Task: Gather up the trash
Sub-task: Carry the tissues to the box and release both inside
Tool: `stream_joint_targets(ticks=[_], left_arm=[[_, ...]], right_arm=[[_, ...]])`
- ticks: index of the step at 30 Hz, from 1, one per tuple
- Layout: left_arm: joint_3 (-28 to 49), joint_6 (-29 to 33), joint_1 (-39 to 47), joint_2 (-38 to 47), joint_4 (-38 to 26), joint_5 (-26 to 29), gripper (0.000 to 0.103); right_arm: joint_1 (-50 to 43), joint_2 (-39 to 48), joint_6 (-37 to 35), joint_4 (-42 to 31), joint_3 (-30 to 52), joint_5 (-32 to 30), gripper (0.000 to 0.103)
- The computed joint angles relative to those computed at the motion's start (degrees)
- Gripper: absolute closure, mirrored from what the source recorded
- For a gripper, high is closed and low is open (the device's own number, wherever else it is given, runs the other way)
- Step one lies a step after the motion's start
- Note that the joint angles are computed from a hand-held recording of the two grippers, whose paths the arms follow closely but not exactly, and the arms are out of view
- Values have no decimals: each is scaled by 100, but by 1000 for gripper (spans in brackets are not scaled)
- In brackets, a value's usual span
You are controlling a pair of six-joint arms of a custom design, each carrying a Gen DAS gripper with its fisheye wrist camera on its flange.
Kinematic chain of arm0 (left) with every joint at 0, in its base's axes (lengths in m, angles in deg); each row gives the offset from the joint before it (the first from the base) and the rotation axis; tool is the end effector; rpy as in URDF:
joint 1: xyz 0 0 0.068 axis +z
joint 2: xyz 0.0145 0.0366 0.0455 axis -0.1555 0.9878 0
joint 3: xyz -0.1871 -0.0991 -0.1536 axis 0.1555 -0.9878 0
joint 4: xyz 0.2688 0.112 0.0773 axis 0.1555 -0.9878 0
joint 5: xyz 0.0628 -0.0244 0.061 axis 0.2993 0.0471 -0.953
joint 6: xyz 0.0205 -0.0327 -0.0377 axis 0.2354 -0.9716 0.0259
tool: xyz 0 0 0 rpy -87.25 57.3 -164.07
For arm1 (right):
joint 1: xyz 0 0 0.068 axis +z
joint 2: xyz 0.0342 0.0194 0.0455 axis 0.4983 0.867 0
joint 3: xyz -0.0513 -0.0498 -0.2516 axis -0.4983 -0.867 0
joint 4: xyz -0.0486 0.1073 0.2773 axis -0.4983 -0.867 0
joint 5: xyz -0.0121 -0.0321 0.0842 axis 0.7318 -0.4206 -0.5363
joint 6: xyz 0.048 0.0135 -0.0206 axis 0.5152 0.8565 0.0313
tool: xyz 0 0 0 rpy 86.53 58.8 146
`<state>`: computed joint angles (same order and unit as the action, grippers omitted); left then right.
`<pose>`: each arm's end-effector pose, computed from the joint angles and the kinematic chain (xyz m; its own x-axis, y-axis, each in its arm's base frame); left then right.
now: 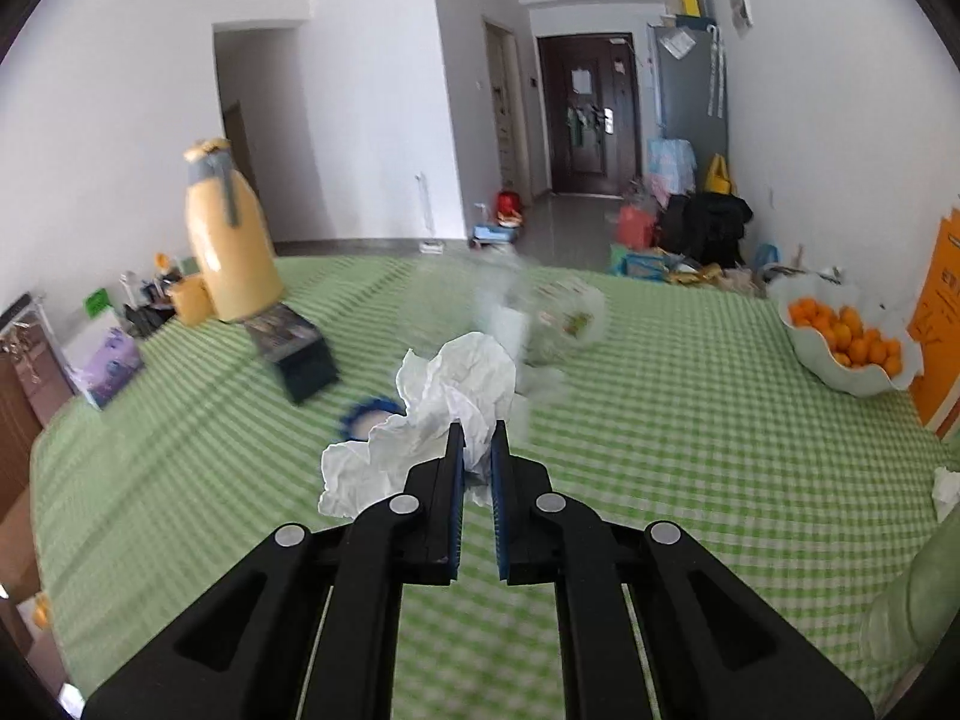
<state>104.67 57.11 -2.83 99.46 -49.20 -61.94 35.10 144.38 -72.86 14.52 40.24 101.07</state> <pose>0.2717 0.0151 0.3915 -0.4081 0.0668 -0.9105 0.3034 0.9506 -0.0663 0.2734 0.0168 0.2968 -0.4799 0.2231 -0.8485 0.2446 0.9628 0.1149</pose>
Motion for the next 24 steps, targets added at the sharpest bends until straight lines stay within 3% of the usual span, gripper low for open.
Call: stream_joint_targets(ticks=[6, 13, 19, 24], left_arm=[[182, 286, 2075, -80, -262, 1382, 99], [511, 830, 4108, 510, -361, 2401, 99], [993, 1119, 5535, 1376, -397, 2863, 99], [1593, 1241, 6406, 2305, -278, 2786, 99]], right_arm=[[1487, 666, 19, -70, 878, 728, 95], [2928, 2410, 44, -8, 2514, 1018, 95], [3795, 4193, -110, -179, 4360, 717, 95], [4394, 5823, -319, -671, 6419, 358, 95]])
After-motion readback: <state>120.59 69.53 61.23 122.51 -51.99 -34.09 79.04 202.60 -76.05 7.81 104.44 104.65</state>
